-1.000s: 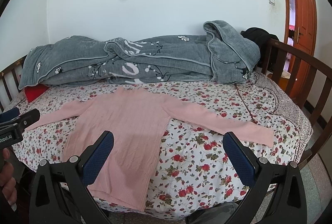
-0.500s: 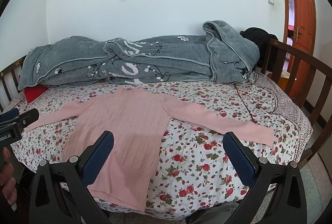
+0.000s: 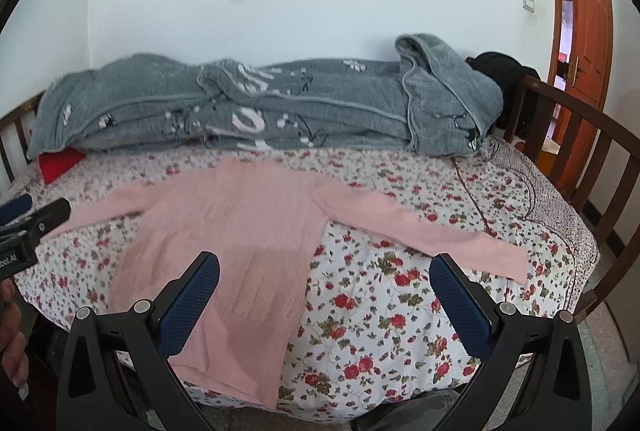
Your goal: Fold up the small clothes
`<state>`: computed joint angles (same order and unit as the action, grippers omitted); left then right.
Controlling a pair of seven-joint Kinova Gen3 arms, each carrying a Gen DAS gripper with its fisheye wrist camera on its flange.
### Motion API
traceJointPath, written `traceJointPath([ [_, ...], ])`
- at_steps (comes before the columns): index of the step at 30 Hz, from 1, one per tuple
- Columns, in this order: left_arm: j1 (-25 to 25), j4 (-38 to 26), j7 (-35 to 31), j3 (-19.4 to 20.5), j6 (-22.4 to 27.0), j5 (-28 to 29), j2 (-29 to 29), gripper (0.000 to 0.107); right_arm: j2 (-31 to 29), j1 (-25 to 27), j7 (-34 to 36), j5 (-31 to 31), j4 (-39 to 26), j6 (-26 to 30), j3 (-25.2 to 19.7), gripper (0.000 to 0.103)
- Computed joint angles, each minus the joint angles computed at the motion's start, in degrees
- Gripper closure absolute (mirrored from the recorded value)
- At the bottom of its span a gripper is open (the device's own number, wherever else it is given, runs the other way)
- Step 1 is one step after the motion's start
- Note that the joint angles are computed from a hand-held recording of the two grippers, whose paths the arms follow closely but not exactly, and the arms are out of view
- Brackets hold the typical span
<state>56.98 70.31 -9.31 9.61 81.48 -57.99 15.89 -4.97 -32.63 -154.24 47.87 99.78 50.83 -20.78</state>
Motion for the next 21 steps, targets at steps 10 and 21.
traceJointPath([
  [10, -13.36, 20.72, 7.00, -1.14, -17.76, 6.69, -8.58, 0.005, 8.15, -3.32, 4.21, -4.36, -4.22, 2.17, 4.03, 0.000],
  [21, -34.44, 43.01, 12.70, -5.05, -42.33, 8.48, -16.46, 0.013, 16.13, -9.47, -8.32, 12.18, 2.03, -12.33, 10.27, 0.001],
])
